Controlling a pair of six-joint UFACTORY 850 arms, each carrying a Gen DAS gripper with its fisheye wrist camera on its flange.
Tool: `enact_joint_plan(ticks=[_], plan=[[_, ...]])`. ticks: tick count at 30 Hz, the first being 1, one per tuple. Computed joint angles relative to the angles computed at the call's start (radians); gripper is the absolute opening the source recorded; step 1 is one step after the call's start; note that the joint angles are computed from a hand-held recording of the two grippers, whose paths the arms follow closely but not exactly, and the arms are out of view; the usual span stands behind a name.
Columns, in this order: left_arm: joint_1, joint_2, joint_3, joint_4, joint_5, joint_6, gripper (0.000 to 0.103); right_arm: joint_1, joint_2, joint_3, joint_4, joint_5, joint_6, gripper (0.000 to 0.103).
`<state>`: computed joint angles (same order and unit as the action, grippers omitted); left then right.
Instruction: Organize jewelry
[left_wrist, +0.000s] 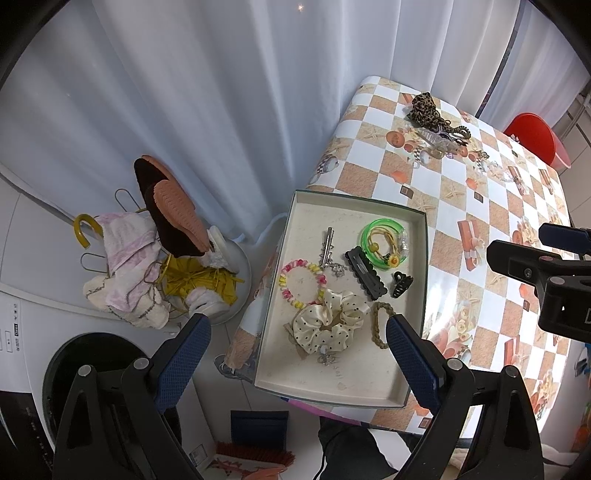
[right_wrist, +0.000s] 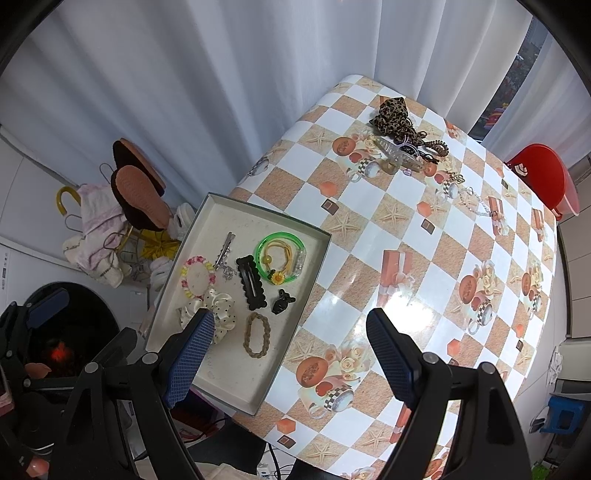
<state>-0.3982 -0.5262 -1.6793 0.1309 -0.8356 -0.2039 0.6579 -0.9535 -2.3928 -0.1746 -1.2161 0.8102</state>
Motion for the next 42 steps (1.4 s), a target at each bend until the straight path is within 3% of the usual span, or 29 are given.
enact_joint_plan(ticks=[42], plan=[[0.004,0.002,0.005,0.001,-0.005,0.006,0.098,0.000,-0.002,-0.004,0.005,-0.003,-0.001,0.086]])
